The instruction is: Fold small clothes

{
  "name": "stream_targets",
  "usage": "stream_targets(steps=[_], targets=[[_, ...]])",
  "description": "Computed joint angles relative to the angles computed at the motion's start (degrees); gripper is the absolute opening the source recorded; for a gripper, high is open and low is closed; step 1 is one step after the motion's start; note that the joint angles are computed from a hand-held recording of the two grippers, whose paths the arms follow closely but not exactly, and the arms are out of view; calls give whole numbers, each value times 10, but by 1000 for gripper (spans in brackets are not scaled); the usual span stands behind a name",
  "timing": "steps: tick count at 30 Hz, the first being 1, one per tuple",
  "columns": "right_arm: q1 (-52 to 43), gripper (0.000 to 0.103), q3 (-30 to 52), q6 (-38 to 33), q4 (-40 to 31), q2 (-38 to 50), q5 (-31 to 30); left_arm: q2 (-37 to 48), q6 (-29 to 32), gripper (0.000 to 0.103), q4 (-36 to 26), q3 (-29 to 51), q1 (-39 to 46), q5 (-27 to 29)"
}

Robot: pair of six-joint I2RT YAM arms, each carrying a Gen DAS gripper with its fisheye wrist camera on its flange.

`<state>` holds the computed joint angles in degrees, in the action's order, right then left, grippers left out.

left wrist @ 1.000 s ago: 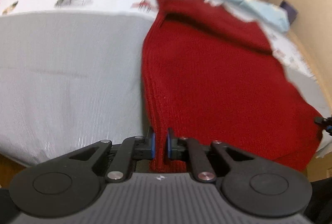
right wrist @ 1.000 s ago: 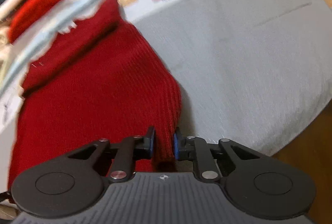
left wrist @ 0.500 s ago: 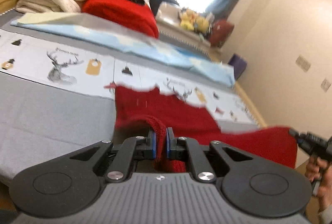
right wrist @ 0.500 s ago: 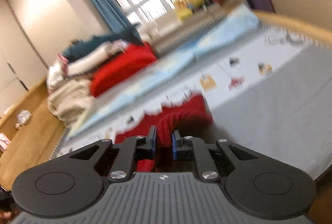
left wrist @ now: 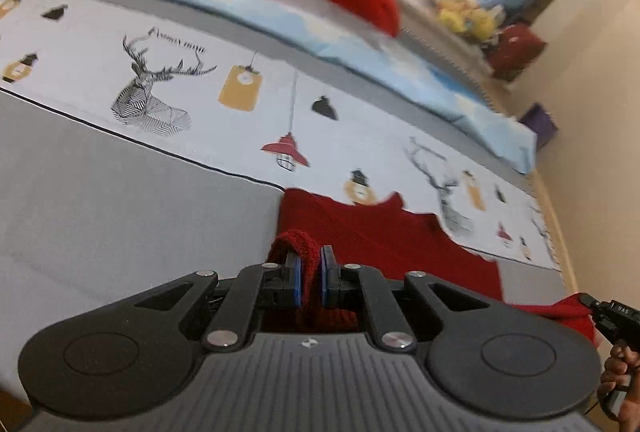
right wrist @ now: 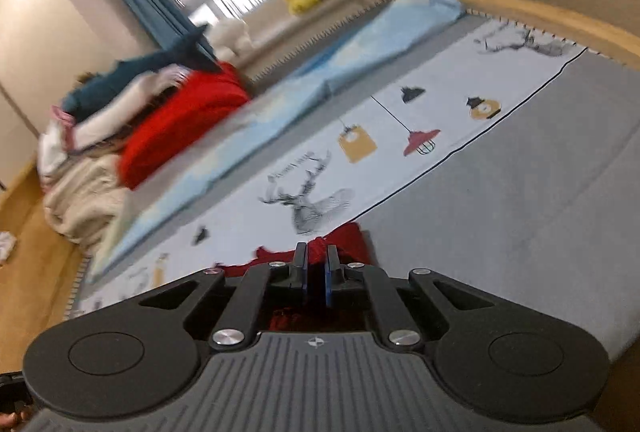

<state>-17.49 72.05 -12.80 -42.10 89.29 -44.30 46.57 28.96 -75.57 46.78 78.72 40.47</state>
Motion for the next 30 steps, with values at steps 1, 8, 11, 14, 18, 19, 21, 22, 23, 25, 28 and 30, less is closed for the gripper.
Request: stream_targets(steps=[1, 8, 11, 14, 18, 19, 21, 22, 23, 25, 28, 30], targets=[[34, 7, 5, 25, 37, 24, 32, 2, -66, 9, 68, -20, -61, -25], [112, 15, -38, 150, 233, 114, 142, 87, -228, 20, 272, -114, -125, -47], [99, 17, -32, 193, 255, 137, 149, 92, -236, 35, 316, -115, -107, -47], [85, 25, -34, 155, 270, 149, 156, 118, -199, 43, 321, -115, -69, -44], [74, 30, -1, 63, 203, 185, 142, 177, -143, 46, 303, -113, -51, -79], [74, 32, 4, 36, 188, 192, 136, 181, -134, 47, 306, -118, -61, -95], [83, 48, 4, -8, 171, 200, 140, 176, -127, 51, 312, -129, -82, -110], [91, 50, 1, -26, 167, 204, 149, 178, -128, 55, 317, -133, -95, -108], [100, 51, -3, -40, 164, 205, 156, 180, -131, 59, 323, -135, -107, -108], [117, 51, -8, -51, 168, 211, 169, 176, -161, 61, 350, -146, -147, -120], [138, 51, -8, -23, 191, 221, 181, 194, -219, 61, 404, -154, -203, -136], [144, 51, 1, 8, 204, 233, 183, 201, -256, 61, 431, -159, -228, -147]])
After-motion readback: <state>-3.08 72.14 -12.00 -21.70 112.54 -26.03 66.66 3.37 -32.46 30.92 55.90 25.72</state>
